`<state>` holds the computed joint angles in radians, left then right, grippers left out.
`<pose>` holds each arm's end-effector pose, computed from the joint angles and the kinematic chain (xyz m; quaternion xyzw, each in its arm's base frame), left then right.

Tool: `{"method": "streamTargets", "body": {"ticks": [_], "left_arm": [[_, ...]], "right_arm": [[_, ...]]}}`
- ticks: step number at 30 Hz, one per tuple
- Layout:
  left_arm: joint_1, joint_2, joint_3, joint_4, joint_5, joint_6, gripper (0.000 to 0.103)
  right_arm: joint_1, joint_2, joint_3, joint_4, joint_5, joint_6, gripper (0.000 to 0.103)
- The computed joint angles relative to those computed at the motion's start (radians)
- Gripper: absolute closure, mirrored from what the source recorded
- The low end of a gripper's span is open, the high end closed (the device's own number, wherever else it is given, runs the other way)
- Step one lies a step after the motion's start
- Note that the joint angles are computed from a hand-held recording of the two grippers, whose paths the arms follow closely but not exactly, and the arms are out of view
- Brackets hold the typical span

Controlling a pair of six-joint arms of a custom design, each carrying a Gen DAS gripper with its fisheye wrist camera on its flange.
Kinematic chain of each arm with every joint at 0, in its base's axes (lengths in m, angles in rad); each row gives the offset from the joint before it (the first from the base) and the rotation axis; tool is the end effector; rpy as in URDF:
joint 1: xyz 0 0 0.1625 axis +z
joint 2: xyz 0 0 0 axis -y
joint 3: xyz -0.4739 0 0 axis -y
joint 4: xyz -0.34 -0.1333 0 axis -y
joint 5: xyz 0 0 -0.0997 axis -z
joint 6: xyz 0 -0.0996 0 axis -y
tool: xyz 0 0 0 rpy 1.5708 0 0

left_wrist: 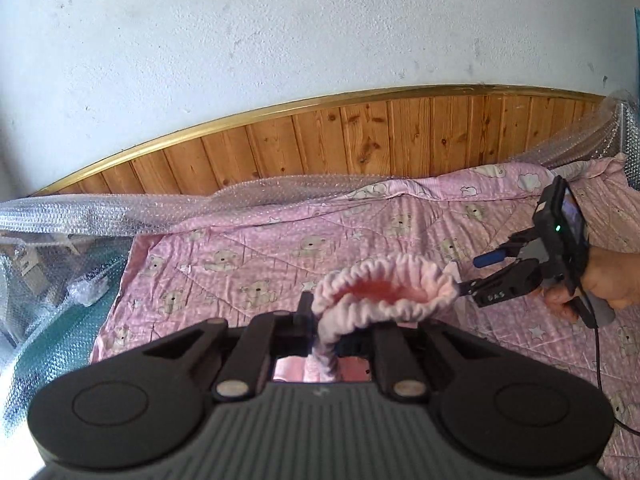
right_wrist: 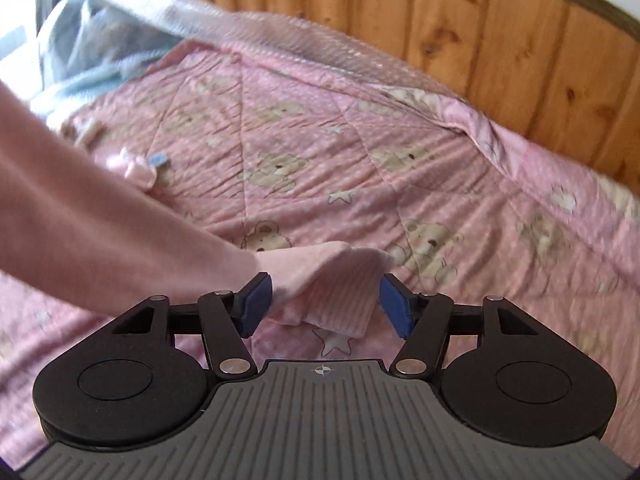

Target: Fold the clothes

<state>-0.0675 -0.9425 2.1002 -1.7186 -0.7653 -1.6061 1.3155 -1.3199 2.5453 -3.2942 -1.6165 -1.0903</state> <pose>-0.4225 -0.1770 0.1134 0.2025 0.8020 -0.3654 0.4268 0.0317 -0.3885 0.2619 0.3877 -0.8880 0.1789 0.1709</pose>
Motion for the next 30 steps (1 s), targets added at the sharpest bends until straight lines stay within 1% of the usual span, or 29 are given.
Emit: {"method": "streamTargets", "body": {"ticks": [2, 3, 5, 6, 7, 9, 12, 13, 14, 15, 16, 17, 19, 21, 22, 23, 24, 26, 28, 29, 30], "left_arm": [[-0.004, 0.002, -0.002, 0.009, -0.001, -0.004, 0.094], [-0.005, 0.004, -0.003, 0.012, -0.004, -0.003, 0.094], [-0.007, 0.009, -0.006, 0.016, -0.008, -0.001, 0.094], [-0.008, 0.011, -0.007, 0.018, -0.01, 0.0, 0.094], [-0.01, 0.013, -0.009, 0.021, -0.01, 0.003, 0.094], [-0.011, 0.013, -0.015, 0.031, -0.007, 0.009, 0.094], [-0.01, 0.012, -0.03, 0.059, 0.005, 0.016, 0.094], [-0.009, 0.009, -0.034, 0.066, 0.014, 0.021, 0.094], [-0.007, 0.005, -0.038, 0.074, 0.024, 0.028, 0.094], [0.0, 0.0, -0.044, 0.09, 0.043, 0.034, 0.094], [0.01, -0.005, -0.052, 0.11, 0.066, 0.039, 0.094], [0.02, -0.011, -0.06, 0.13, 0.09, 0.045, 0.094], [0.039, -0.027, -0.078, 0.177, 0.149, 0.048, 0.094], [0.055, -0.057, -0.1, 0.221, 0.233, 0.042, 0.094], [0.058, -0.074, -0.107, 0.225, 0.274, 0.047, 0.094], [0.058, -0.093, -0.107, 0.199, 0.312, 0.072, 0.094], [0.054, -0.111, -0.099, 0.147, 0.344, 0.115, 0.094], [0.031, -0.136, -0.065, -0.005, 0.395, 0.247, 0.093], [-0.003, -0.15, -0.021, -0.168, 0.385, 0.39, 0.093], [-0.021, -0.158, 0.005, -0.236, 0.357, 0.445, 0.093], [-0.04, -0.167, 0.036, -0.272, 0.3, 0.46, 0.093]], "right_arm": [[-0.048, -0.069, -0.05, 0.189, 0.044, 0.188, 0.038], [-0.075, -0.093, -0.071, 0.268, 0.079, 0.28, 0.037], [-0.137, -0.114, -0.107, 0.411, 0.175, 0.458, 0.037], [-0.159, -0.111, -0.114, 0.449, 0.218, 0.515, 0.037], [-0.168, -0.098, -0.112, 0.456, 0.248, 0.552, 0.037], [-0.164, -0.066, -0.104, 0.448, 0.282, 0.603, 0.037], [-0.114, -0.02, -0.107, 0.457, 0.253, 0.697, 0.039], [-0.09, -0.001, -0.104, 0.435, 0.219, 0.729, 0.043], [-0.065, 0.019, -0.101, 0.406, 0.173, 0.754, 0.07], [-0.04, 0.04, -0.098, 0.372, 0.127, 0.762, 0.094], [-0.024, 0.054, -0.089, 0.317, 0.098, 0.75, 0.102], [-0.026, 0.046, -0.078, 0.272, 0.11, 0.743, 0.103], [-0.05, -0.013, -0.069, 0.235, 0.189, 0.744, 0.103], [-0.076, -0.113, -0.074, 0.228, 0.287, 0.752, 0.103], [-0.089, -0.17, -0.081, 0.245, 0.331, 0.754, 0.103], [-0.1, -0.23, -0.092, 0.272, 0.369, 0.758, 0.103], [-0.116, -0.292, -0.102, 0.305, 0.411, 0.757, 0.103], [-0.159, -0.424, -0.12, 0.386, 0.507, 0.736, 0.103], [-0.223, -0.56, -0.131, 0.508, 0.572, 0.663, 0.103], [-0.263, -0.628, -0.142, 0.585, 0.603, 0.617, 0.103], [-0.306, -0.691, -0.151, 0.665, 0.62, 0.56, 0.103]]}}
